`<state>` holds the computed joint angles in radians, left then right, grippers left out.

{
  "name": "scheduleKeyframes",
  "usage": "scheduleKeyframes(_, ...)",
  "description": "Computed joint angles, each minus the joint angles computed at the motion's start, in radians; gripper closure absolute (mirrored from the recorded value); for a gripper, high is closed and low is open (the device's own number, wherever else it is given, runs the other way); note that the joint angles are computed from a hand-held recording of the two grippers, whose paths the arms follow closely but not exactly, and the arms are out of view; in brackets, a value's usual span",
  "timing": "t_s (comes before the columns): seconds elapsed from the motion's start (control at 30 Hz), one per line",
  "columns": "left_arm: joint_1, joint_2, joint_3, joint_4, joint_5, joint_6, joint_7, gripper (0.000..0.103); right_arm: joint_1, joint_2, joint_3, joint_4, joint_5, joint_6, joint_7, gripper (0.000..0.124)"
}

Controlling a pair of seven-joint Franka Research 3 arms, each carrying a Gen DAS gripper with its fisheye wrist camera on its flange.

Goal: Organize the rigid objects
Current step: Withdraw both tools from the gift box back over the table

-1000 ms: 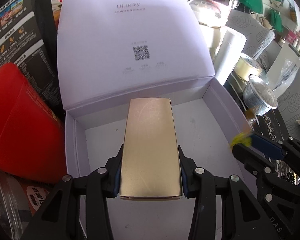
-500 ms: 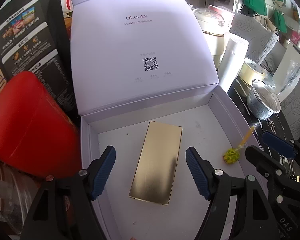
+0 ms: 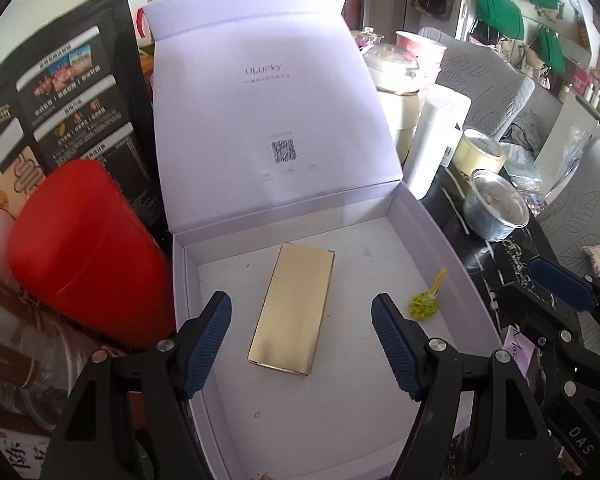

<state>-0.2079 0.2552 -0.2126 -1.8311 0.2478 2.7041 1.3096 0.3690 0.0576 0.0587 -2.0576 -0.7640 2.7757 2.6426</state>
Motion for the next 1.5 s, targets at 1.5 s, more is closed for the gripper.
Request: scheduleKeyframes(1.5,-0.117,-0.505,-0.002,-0.522,-0.075,0.227,0.066,0.03,-0.252,-0.639,0.39,-0.451,0.02,-0.084,0.193,0.074)
